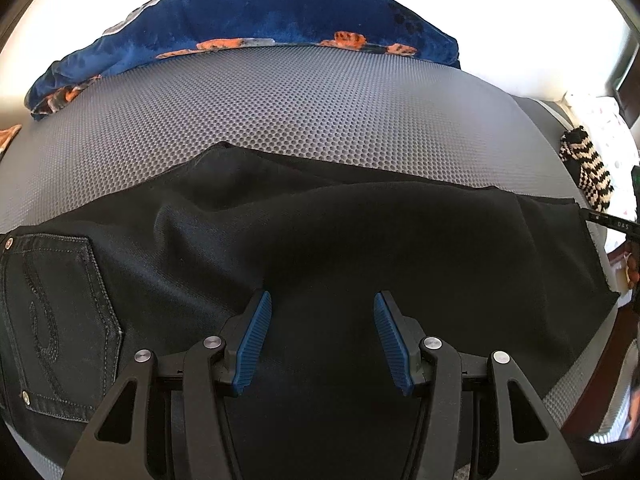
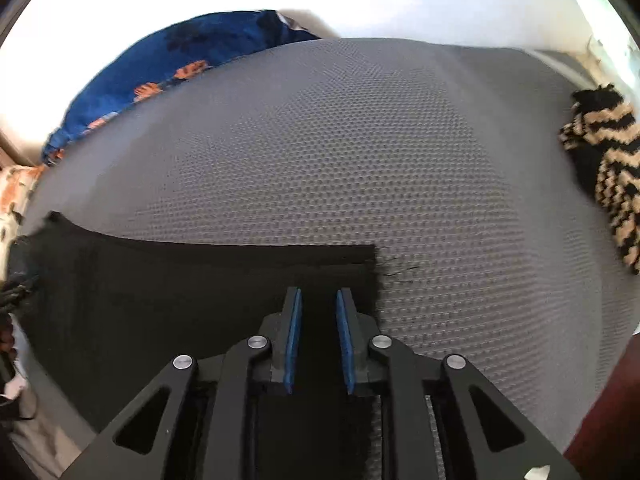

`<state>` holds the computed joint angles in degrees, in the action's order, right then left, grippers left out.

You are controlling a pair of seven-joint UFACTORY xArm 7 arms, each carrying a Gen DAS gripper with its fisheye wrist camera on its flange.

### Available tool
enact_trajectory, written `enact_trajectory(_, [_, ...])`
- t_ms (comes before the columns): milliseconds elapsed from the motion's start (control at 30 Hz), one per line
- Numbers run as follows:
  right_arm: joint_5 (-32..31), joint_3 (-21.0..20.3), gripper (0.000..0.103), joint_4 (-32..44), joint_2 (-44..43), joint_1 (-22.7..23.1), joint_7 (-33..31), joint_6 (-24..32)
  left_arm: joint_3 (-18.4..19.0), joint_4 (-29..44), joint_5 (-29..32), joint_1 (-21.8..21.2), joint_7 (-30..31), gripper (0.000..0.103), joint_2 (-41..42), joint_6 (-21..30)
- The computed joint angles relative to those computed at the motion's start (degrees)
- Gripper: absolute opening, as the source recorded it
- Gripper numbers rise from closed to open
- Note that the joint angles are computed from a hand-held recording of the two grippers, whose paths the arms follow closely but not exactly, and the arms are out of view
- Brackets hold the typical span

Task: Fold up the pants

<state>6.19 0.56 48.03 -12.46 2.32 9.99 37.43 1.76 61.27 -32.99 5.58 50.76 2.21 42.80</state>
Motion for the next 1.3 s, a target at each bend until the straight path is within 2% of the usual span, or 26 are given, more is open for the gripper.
enact_trajectory(167, [0.1,-0.6,0.020,-1.0,-0.7,-1.3,2.5,-1.0,0.0,-0.2,0.0,0.0,0.5,0.055,-0.1,-0.3])
enact_trajectory(267, [5.1,-2.3,0.022,-0.7,0.2,-0.3,-1.4,-0.3,-0.1,-0.6,0.1,-0.1,0.5,0.055,-0.3,-0.9])
enact_trajectory(333, [5.2,-2.0,0.024,-0.8,0.3,-0.5,-1.9,-0.6,-0.1,-1.0,0.3,-0.2,0.4,0.055,-0.5,-1.4])
enact_trajectory(433, [6.8,-2.0,0.015,-1.5,-0.8,0.1,-3.8,-1.7,-0.1,-1.4,0.4,-0.4,0.6,0.055,-0.6,-2.0])
enact_trajectory(567, [9.1,-2.1,0.012,-0.7,-0.6,1.2,-6.7,-0.5,-0.2,-2.1,0.6,-0.8,0.7,0.058,-1.0,-3.0])
enact_trajectory(667, [4.9,-0.4,0.011,-0.4,0.3,0.1,-3.7,-0.5,-0.1,-2.5,0.9,-1.0,0.6,0.058,-1.3,-3.4])
enact_trajectory(800, [3.9,-0.8,0.016,-2.4,-1.6,-1.0,-0.3,-3.3,0.1,-2.2,0.3,-0.8,0.9,0.058,-1.1,-2.8])
enact_trajectory(867, [3.7,-1.4,0.025,-2.0,-1.3,-1.2,-0.6,-2.4,0.0,-2.4,0.5,-0.9,0.9,0.058,-1.2,-3.0])
enact_trajectory(1000, [8.6,-3.6,0.025,-2.2,-0.6,0.7,-4.2,-2.5,0.0,-2.6,0.9,-1.0,0.7,0.059,-1.3,-3.4])
enact_trajectory(1067, [6.2,-1.5,0.024,-2.3,-0.8,-0.4,-3.4,-2.9,0.0,-2.6,1.1,-1.1,0.4,0.059,-1.4,-3.4])
enact_trajectory(1200, [8.3,-1.9,0.023,-1.9,-0.8,0.9,-6.5,-2.4,0.0,-3.0,1.2,-1.3,0.6,0.059,-1.6,-3.9])
enact_trajectory(1300, [6.6,-1.4,0.021,-1.9,-0.7,0.1,-5.1,-2.8,0.0,-3.3,1.2,-1.4,0.5,0.059,-1.7,-4.3])
